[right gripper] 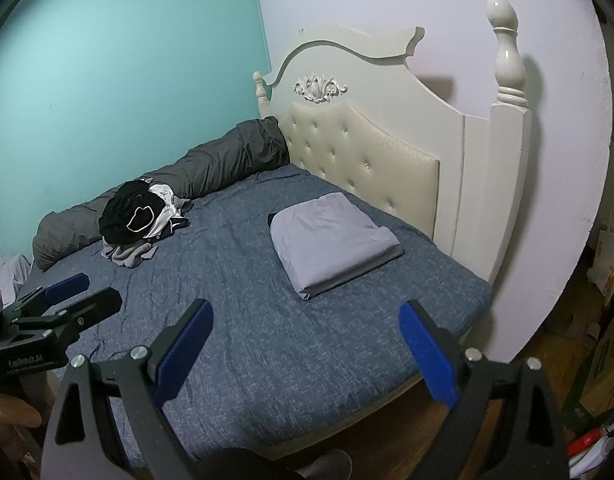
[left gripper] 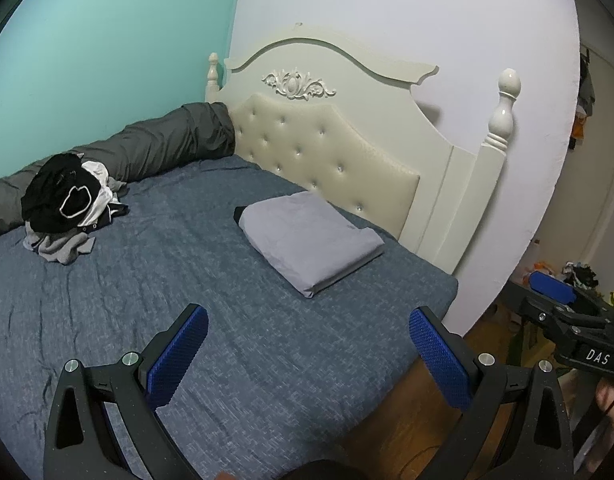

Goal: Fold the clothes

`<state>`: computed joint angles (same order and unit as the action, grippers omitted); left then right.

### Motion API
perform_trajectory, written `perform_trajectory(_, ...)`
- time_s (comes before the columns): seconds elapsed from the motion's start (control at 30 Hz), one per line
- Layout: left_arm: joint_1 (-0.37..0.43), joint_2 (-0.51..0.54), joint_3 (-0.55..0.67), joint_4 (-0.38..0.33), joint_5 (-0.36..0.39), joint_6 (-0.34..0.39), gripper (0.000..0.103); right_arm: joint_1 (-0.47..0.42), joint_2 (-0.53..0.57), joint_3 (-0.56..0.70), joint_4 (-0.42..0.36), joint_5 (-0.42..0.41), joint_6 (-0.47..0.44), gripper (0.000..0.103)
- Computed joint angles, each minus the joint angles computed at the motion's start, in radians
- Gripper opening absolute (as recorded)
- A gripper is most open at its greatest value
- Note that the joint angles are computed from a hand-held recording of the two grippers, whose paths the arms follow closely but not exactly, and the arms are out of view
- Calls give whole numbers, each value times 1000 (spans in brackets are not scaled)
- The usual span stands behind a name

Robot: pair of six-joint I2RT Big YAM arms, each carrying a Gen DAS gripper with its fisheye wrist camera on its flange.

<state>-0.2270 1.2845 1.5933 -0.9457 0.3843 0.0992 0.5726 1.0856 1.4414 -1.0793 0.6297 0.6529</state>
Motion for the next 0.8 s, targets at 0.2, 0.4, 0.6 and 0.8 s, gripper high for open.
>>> perform_trajectory(0.2,-2,5,1,-1,-25,0,103,-2,1,-3,2,-5,2,95)
perform_trajectory(0.4,-6,1,-9,11,-56,11,103,-9,2,-5,5,-12,-3,95)
perform_trajectory(0.6,-8,-5,-15,19,-63,14,103,-12,-1,-11,5,-15,0,95)
perform_trajectory(0.8,-13,-13,-21,31,-63,9,103,-9,2,-11,3,-15,4,95)
